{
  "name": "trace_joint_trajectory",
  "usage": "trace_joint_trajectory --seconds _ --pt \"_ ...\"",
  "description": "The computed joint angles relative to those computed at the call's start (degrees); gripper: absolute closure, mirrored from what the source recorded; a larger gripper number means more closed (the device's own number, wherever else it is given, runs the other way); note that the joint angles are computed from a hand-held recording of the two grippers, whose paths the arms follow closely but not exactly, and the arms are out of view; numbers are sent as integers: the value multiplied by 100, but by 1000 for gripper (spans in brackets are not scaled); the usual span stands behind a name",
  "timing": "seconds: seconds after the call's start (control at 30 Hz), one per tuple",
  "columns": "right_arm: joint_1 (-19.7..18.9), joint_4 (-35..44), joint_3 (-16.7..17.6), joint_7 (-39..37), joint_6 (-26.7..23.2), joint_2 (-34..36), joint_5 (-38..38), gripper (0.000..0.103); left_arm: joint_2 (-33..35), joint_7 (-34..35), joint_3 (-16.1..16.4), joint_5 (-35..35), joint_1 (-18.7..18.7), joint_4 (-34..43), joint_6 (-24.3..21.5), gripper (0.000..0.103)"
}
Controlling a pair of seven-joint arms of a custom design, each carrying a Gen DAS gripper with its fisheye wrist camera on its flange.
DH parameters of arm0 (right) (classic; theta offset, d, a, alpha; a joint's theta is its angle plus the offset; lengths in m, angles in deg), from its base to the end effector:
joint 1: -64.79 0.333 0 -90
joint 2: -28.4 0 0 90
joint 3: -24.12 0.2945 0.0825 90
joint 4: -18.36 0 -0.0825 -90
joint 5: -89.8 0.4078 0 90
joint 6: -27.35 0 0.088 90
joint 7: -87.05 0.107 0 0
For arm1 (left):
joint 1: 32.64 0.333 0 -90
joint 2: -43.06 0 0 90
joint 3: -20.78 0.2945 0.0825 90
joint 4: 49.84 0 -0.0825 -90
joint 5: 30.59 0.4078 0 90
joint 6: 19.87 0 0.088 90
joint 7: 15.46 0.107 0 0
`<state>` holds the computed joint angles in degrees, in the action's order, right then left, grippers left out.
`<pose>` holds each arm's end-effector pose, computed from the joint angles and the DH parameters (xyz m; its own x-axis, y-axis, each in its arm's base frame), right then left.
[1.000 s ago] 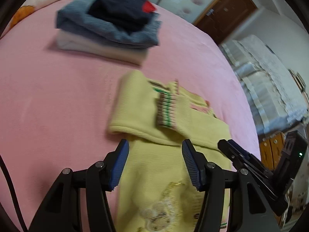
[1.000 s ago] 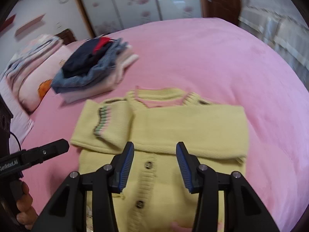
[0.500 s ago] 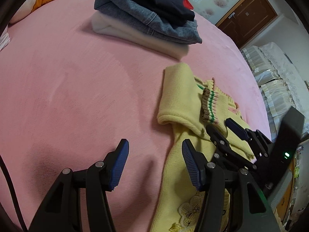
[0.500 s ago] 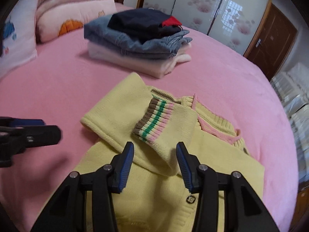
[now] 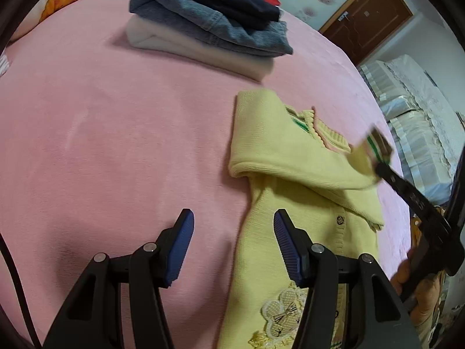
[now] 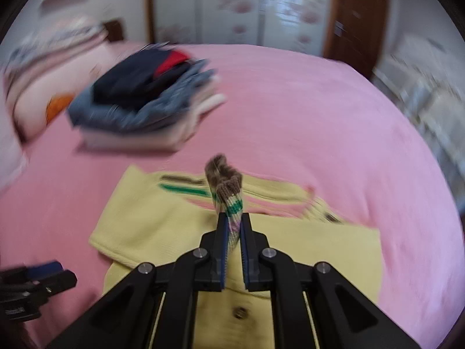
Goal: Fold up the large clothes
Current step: 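Grasp the folded cuff with the right tool and straighten it over the body, then release the cuff from the right tool and withdraw both tools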
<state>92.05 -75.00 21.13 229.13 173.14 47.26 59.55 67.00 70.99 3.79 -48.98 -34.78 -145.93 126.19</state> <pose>0.6463 0.3030 0.4653 -0.1053 -0.9930 -0.0531 -0.7504 0.1144 -0.6510 0.6835 -0.2073 0.3887 -0.0736 -0.9095 0.4092 -0.9299 -0.0857 -0.3578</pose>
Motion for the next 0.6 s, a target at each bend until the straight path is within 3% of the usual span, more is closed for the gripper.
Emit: trace_joint_trajectory --seconds 0.1,0.23,0.33,0.47,0.6 --pt "-221 -885 8 219 35 -567 263 96 107 20 -26 26 -34 124 -103 47" --pt "-804 -1567 370 -801 176 -852 1834 89 228 41 -56 54 -71 286 -246 47" --pt "-970 -2075 420 -989 680 -1152 2457 80 266 84 -50 149 -124 368 -286 47" --pt "-1098 -2254 391 -971 1107 -1285 2662 60 429 167 1 368 -212 589 -270 47" --pt "-1201 -1929 401 -1297 991 -1022 2995 59 953 1 174 897 -421 1337 -271 47"
